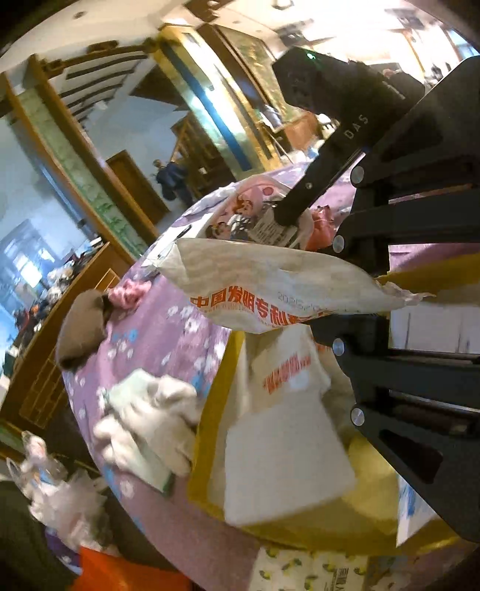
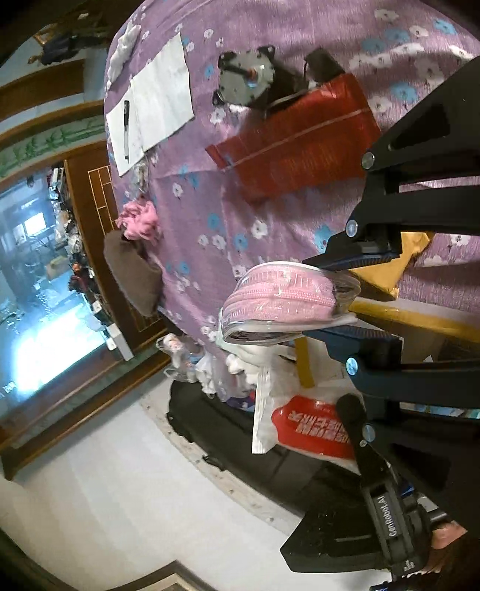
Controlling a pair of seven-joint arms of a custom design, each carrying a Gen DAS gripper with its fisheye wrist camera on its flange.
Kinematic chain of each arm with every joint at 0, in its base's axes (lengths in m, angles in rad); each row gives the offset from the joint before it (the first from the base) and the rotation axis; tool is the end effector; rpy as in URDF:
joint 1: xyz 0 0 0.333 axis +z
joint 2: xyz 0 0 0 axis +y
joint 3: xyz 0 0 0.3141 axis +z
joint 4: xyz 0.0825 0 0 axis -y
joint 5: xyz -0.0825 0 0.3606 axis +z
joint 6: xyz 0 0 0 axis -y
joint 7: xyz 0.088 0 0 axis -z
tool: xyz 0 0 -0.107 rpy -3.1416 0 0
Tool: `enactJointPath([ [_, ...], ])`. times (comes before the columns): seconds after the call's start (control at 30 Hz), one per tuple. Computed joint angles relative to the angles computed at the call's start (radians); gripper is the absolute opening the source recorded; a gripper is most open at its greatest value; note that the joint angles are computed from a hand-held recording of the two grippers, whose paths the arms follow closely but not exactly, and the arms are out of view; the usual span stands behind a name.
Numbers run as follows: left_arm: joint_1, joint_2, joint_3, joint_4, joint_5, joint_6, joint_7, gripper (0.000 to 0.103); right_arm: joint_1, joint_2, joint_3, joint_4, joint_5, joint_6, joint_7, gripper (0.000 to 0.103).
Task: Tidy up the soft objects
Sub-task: 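Lift the pink box with the right tool while the left tool grasps the white orange-printed bag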
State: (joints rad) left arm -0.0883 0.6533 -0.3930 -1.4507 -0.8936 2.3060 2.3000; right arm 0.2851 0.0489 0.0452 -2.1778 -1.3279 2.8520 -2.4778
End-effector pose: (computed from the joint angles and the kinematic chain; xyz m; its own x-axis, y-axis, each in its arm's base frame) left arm 0.6581 -0.2914 0.3694 -0.5354 -0.5064 0.6759 -0.8431 0.2731 -0.4632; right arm 0.4967 0.2253 0.4207 -0.4292 -0.7639 -0.4820 -0.4749 0.6447 -0.5990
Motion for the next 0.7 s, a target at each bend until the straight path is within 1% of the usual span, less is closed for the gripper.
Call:
enactJointPath([
  [0.1,0.009,0.018,0.003,0.017,-0.007,0.005,0.000,0.012,-0.005,0.036,-0.007,0.020,0.046,0.033,-0.044,0.026],
  [0.17,0.018,0.013,-0.001,0.006,-0.012,0.008,0.011,0.012,-0.001,0.057,-0.014,0.033,0.071,0.045,-0.070,0.026],
  [0.3,0.011,0.013,-0.002,0.002,-0.010,0.022,0.023,0.012,0.016,0.067,-0.027,0.045,0.061,0.049,-0.067,0.026],
  [0.37,0.014,0.007,-0.006,-0.004,-0.010,0.012,0.024,0.012,0.020,0.070,-0.030,0.048,0.065,0.061,-0.073,0.026],
  [0.43,0.015,-0.003,-0.006,-0.016,-0.017,0.019,0.026,0.012,0.027,0.068,-0.034,0.052,0.040,0.069,-0.044,0.026],
  [0.53,0.023,-0.030,-0.004,-0.046,-0.037,0.039,0.030,0.012,0.032,0.062,-0.039,0.057,-0.039,0.091,0.039,0.026],
  [0.6,0.032,-0.063,-0.002,-0.082,-0.059,0.062,0.039,0.012,0.034,0.050,-0.037,0.058,-0.107,0.099,0.113,0.026],
  [0.67,0.050,-0.093,-0.001,-0.117,-0.090,0.066,0.054,0.012,0.028,0.038,-0.032,0.061,-0.191,0.115,0.207,0.026],
  [0.7,0.056,-0.116,0.005,-0.144,-0.106,0.080,0.058,0.012,0.026,0.026,-0.026,0.056,-0.217,0.112,0.230,0.026],
])
